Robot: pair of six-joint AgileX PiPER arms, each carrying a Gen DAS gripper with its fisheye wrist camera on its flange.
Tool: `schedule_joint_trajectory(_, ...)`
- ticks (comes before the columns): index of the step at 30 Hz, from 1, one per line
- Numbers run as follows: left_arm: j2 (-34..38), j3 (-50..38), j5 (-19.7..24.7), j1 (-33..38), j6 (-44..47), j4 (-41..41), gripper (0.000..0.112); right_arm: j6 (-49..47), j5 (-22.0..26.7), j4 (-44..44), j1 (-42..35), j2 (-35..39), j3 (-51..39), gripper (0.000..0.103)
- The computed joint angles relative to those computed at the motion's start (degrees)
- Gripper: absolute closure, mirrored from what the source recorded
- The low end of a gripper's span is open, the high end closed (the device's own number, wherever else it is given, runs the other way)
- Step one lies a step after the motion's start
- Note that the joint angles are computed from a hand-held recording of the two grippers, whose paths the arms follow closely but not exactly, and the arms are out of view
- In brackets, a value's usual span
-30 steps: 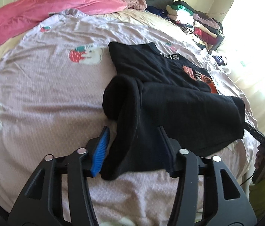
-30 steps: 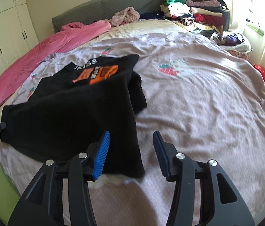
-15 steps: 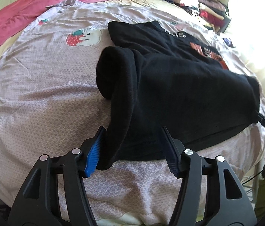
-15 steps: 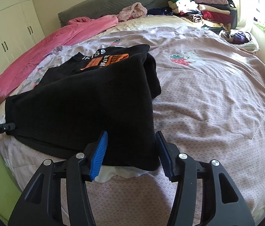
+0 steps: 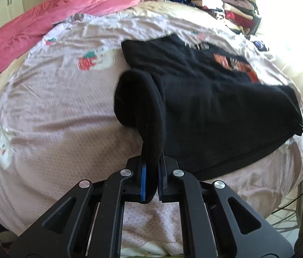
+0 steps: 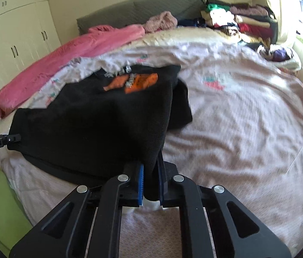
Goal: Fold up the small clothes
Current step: 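Lift the hem with both grippers and fold it toward the collar, then lower the hem onto the collar and open both grippers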
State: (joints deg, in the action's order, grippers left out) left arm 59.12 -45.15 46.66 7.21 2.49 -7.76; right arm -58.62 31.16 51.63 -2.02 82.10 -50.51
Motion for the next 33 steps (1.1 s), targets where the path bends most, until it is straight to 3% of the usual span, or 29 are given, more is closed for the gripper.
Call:
schedule_joint_trajectory(3,0.4,-3.0,1.8,3.3,4.0,-4.4,0.110,-1.4,2.0,2.3,-1.0,-1.3,-2.4,0.094)
schedule_joint_trajectory(12,6.2,-13.3,2.6,5.1,4.6,-6.7,0.110,1.2,4.0,2.3,-1.3,2.1,-13.9,0.094)
schedule_joint_trajectory(24,19.0,-24.8,-1.2,6.9,3.2,-10.3,0.110,14.6,1.2,-10.1,3.8,14.3,-31.6,0.094)
schedule_joint_trajectory(29,24.9,-29.0,-2.2,8.0,2.3,-11.8,0.110,21.5,2.2,-15.6,4.9,20.5,-39.6,0.094)
schedule_joint_trajectory(33,28.9,-31.0,-4.1,6.8,-2.7,-8.4,0.110,27.1,3.8,-19.9,5.4,25.6,-45.5,0.094)
